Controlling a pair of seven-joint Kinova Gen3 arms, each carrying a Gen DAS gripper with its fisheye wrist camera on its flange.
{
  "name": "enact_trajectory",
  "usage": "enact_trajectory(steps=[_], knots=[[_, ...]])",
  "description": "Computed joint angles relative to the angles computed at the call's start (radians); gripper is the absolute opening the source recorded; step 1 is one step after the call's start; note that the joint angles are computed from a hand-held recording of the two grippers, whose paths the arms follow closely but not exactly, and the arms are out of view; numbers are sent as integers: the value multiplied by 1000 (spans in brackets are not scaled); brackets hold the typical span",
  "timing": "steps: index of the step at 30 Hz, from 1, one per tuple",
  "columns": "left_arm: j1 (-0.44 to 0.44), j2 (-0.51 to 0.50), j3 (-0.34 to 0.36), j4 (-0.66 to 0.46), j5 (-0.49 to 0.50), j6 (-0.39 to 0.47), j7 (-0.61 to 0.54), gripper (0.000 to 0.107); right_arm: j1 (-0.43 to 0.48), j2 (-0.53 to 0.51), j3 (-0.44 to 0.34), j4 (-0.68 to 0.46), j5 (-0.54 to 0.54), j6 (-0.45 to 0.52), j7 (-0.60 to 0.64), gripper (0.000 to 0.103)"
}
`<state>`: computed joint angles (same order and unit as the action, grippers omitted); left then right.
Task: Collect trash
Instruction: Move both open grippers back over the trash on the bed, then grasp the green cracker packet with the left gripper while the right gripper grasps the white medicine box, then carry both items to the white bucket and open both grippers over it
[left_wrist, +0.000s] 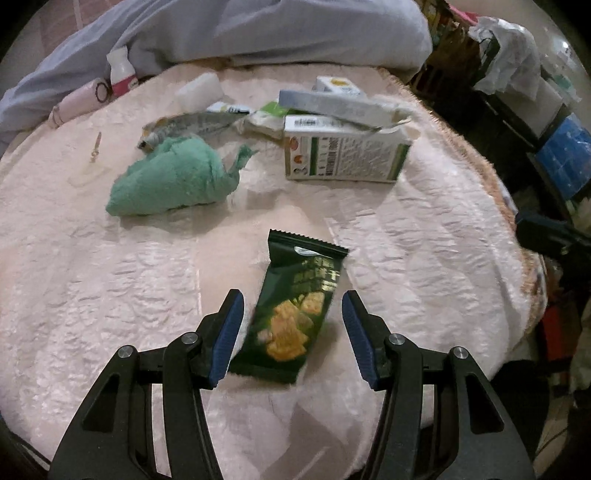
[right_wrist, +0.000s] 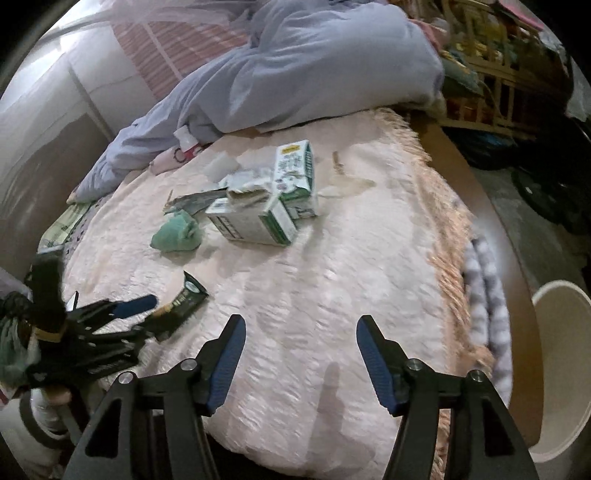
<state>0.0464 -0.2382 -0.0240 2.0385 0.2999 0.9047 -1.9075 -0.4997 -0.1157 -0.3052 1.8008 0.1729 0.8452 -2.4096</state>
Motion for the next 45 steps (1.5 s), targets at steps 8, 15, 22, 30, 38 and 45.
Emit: enact_trajectory(steps=[8, 15, 22, 30, 38, 45], knots=[[-47, 53, -80, -22, 123, 49, -89, 30, -30, 138, 39, -164, 21, 8, 128, 61], [-108, 52, -93, -57, 169, 74, -117, 29, -48, 348, 111, -419, -27, 73, 277, 61], [-120, 65, -76, -69, 171, 67, -114, 29, -78, 513, 166, -592, -62, 190, 338, 62], [-110, 38, -73, -57, 188, 65, -98, 29, -120, 417, 187, -479, -11, 133, 301, 44], [-74, -5, -49, -49, 177, 55, -47, 29, -127, 222, 129, -273, 51, 76, 202, 44], [-16, -43, -12, -48, 143, 36, 17, 29, -108, 94, 57, -118, 114, 70, 58, 44]])
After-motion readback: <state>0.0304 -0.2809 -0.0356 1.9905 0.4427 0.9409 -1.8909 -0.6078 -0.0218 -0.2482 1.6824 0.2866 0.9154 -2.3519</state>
